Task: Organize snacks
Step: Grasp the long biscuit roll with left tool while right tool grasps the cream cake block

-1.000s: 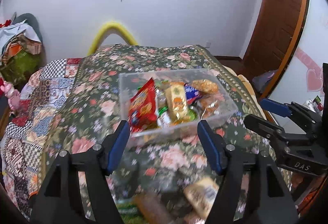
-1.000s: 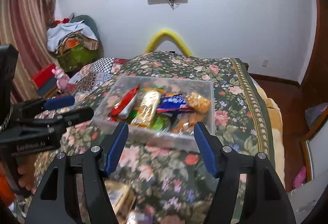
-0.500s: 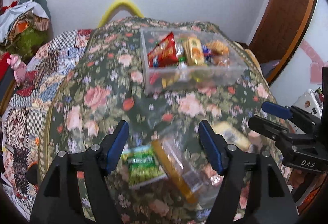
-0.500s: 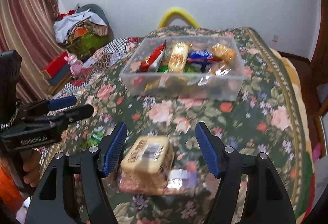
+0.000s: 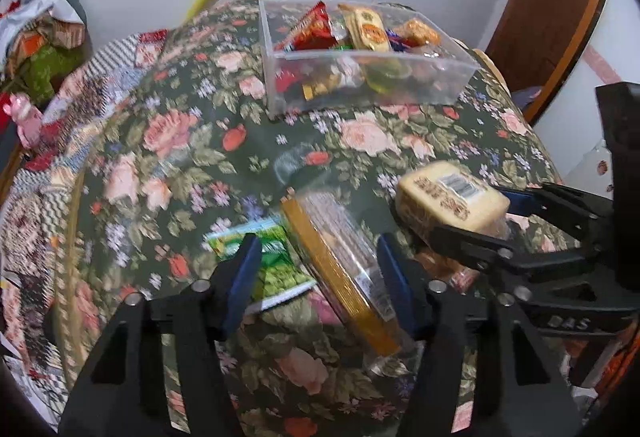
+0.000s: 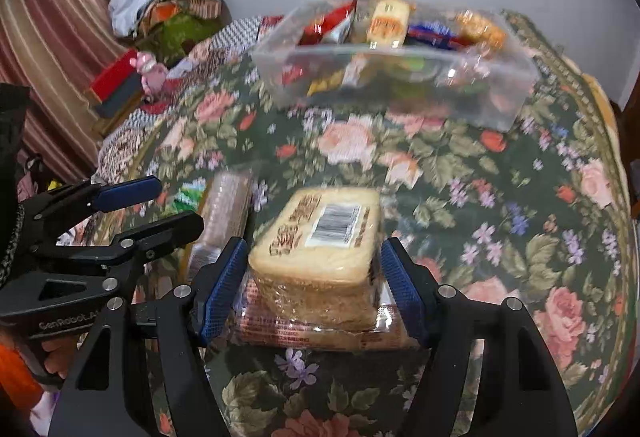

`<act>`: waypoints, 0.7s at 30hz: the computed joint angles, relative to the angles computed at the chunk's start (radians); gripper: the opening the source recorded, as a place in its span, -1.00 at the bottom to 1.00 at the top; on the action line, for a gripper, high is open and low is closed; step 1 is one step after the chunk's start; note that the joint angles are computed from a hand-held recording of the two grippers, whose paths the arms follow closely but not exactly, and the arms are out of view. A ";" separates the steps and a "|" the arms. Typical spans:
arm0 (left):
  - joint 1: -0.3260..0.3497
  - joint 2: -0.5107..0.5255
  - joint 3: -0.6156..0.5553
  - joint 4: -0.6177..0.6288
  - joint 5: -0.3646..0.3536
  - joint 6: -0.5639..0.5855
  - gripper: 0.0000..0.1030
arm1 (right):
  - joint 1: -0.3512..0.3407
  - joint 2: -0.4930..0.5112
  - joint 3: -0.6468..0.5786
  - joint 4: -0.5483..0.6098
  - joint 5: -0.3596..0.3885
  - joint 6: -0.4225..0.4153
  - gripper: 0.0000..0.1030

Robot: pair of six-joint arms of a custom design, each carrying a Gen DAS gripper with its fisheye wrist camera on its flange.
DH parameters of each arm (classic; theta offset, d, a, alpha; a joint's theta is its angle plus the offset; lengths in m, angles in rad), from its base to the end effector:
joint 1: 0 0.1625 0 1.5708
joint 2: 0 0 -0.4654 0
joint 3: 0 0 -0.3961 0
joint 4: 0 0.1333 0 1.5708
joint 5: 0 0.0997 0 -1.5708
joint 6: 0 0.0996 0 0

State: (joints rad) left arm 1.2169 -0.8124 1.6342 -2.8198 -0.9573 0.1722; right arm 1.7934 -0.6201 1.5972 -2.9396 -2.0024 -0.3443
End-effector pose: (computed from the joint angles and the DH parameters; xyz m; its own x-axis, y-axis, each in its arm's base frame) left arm -0.0687 -0.7361 0.1774 -0.7830 0.2050 -0.5872 0.4563 0.8309 -0.3184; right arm 0.2499 -0.6889 0.0591 -0.7982 -0.3464 0.4928 -0.5030 0.8334 -0.2288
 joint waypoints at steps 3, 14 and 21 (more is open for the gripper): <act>0.007 0.005 -0.005 0.026 -0.015 -0.019 0.01 | -0.008 0.000 -0.002 0.006 0.004 0.006 0.28; 0.011 0.052 -0.040 0.040 -0.034 -0.026 -0.07 | -0.021 -0.017 0.025 -0.062 -0.005 -0.035 0.13; 0.022 0.091 -0.087 0.056 -0.022 -0.041 -0.07 | -0.023 -0.005 0.006 -0.043 -0.007 -0.027 0.19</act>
